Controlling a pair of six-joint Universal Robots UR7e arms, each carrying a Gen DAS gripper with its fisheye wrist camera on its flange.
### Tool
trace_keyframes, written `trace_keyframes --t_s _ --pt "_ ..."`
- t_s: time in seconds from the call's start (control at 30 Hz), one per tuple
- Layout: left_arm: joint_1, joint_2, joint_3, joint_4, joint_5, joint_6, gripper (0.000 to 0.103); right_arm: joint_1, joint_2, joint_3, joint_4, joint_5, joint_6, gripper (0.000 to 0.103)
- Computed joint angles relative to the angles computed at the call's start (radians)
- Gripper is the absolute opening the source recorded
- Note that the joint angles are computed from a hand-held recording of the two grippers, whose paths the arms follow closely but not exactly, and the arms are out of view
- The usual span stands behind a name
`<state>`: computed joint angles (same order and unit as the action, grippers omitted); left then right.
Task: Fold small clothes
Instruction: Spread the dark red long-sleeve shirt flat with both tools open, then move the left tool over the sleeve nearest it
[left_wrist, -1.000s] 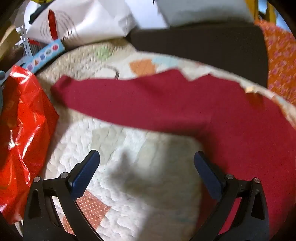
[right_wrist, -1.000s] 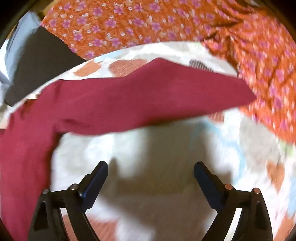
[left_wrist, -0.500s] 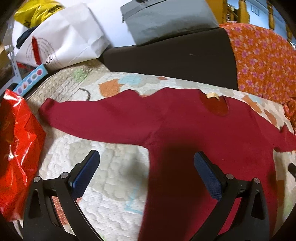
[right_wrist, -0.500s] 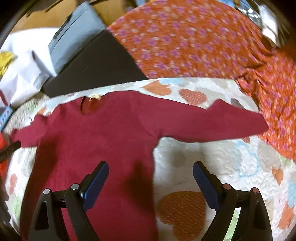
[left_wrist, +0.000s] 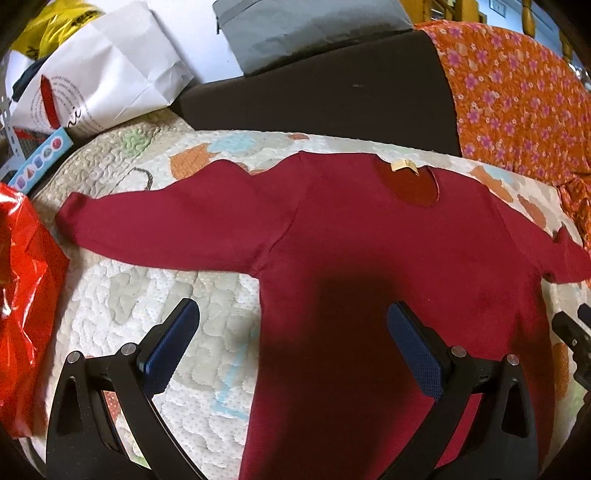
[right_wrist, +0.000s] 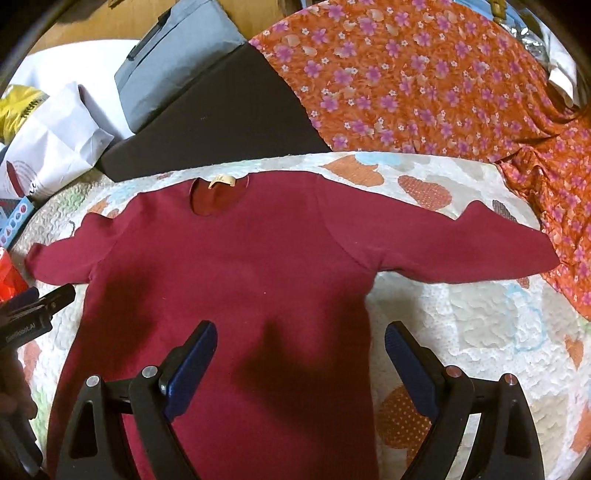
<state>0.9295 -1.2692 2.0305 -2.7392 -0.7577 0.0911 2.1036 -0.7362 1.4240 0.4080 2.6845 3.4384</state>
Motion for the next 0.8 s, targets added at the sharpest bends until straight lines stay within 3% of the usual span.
trace_keyframes --t_s 0.8 --pt "0.005 0.015 -0.003 0.014 -0.028 -0.002 0.102 -0.02 0.045 -0.063 0.059 -0.038 0.053 0.091"
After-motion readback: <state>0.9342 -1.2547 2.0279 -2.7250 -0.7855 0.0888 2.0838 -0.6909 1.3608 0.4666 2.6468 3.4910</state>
